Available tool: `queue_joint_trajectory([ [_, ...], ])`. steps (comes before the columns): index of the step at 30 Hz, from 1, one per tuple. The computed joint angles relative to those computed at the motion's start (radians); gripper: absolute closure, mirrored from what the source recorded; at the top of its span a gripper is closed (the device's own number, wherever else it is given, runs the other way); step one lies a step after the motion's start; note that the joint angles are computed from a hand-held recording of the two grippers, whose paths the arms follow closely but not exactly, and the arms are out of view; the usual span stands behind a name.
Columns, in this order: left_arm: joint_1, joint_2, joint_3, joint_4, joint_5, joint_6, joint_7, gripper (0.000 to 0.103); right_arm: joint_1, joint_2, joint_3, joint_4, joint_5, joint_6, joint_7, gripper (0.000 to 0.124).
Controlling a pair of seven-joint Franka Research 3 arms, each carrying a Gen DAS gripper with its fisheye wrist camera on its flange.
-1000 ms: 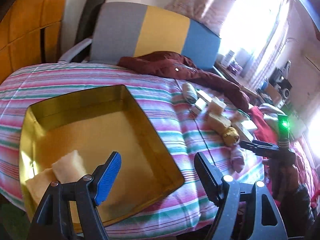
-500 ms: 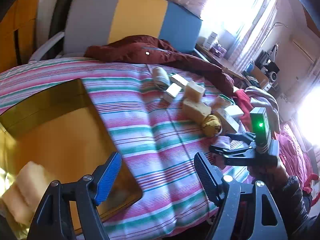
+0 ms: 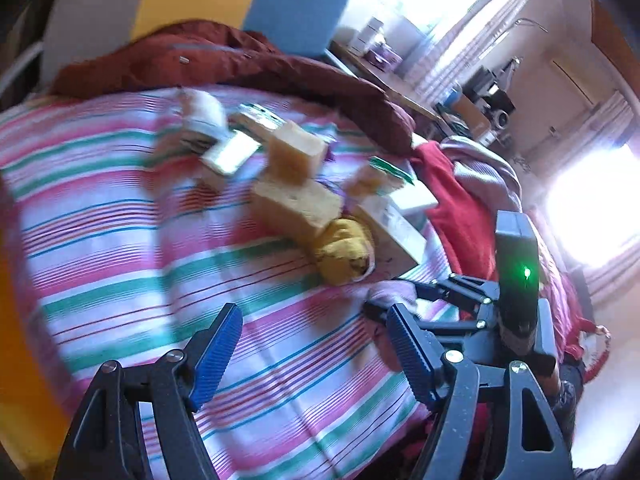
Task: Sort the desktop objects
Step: 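Grasp the pink striped sock with the right tool while the left tool reaches the yellow sock, then grasp the yellow sock with the left tool and carry both socks toward the tray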
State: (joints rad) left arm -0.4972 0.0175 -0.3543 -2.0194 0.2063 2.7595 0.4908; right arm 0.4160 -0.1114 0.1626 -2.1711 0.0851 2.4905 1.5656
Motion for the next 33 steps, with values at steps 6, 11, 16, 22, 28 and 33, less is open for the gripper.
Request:
queue_joint_trajectory([
  [6, 0.008, 0.168, -0.014, 0.130, -0.128, 0.033, 0.129, 0.029, -0.001, 0.008, -0.006, 0.007, 0.014, -0.034, -0.014, 0.076],
  [11, -0.002, 0.275, -0.009, 0.237, -0.110, 0.048, 0.157, 0.029, -0.004, 0.010, -0.010, 0.006, 0.031, -0.039, -0.019, 0.076],
  [16, -0.030, 0.351, 0.024, 0.313, -0.063, 0.045, 0.124, 0.037, -0.005, 0.008, -0.009, 0.002, 0.031, -0.036, -0.022, 0.076],
  [22, -0.046, 0.359, 0.044, 0.304, 0.005, 0.057, 0.101, 0.069, -0.004, 0.008, -0.009, 0.000, 0.043, -0.036, -0.025, 0.075],
  [28, -0.068, 0.282, 0.066, 0.232, 0.084, 0.030, 0.042, 0.073, -0.001, 0.001, -0.005, -0.006, 0.034, -0.029, -0.021, 0.075],
  [33, -0.072, 0.157, 0.081, 0.091, 0.172, 0.069, -0.104, 0.073, 0.006, -0.023, -0.021, -0.024, 0.126, 0.008, -0.103, 0.075],
])
